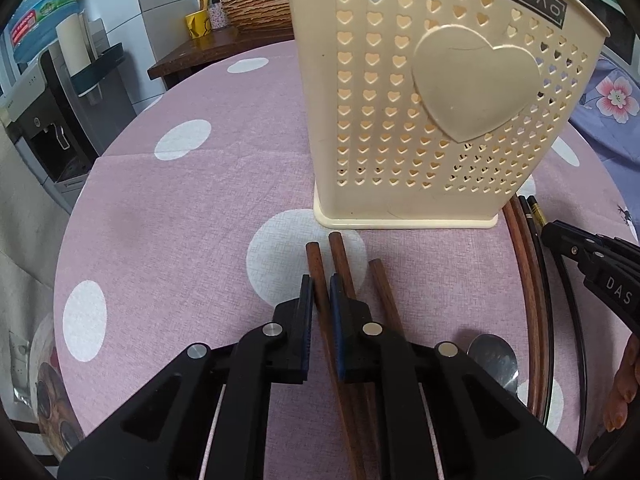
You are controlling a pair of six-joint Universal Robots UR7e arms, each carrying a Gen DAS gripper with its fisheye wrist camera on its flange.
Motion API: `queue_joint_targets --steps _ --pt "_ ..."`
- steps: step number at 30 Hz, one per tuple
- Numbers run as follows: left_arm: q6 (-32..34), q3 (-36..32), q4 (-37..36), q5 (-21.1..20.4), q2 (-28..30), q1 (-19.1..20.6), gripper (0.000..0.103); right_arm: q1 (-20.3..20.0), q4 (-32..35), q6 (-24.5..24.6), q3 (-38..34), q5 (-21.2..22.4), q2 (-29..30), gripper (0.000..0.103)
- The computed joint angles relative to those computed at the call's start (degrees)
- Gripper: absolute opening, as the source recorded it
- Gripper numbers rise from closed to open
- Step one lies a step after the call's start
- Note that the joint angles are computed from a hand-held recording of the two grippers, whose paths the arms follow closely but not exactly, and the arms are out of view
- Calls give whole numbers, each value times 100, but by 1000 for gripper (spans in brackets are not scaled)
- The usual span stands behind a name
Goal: Organize utensils
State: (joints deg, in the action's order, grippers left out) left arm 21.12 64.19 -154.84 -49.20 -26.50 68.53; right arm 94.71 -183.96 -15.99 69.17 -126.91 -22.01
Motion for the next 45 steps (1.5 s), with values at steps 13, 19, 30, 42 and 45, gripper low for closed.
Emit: queue_joint_targets --steps 13,19,30,42,45 --pt "-194 47 -159 -433 -134 81 8 76 -675 -374 239 174 -69 7" --pt "-168 325 -594 -745 -428 63 8 128 -1189 -643 408 327 -131 7" --pt "292 1129 -2017 -1172 -1075 -160 7 390 -2290 -1342 947 716 -436 7" --pt "457 1863 -2723 -1622 -1687 -312 7 628 -3005 -1836 1482 999 -795 7" --pt "539 1910 -2840 -1670 -1731 -357 7 675 -3038 -1883 1506 1034 -839 7"
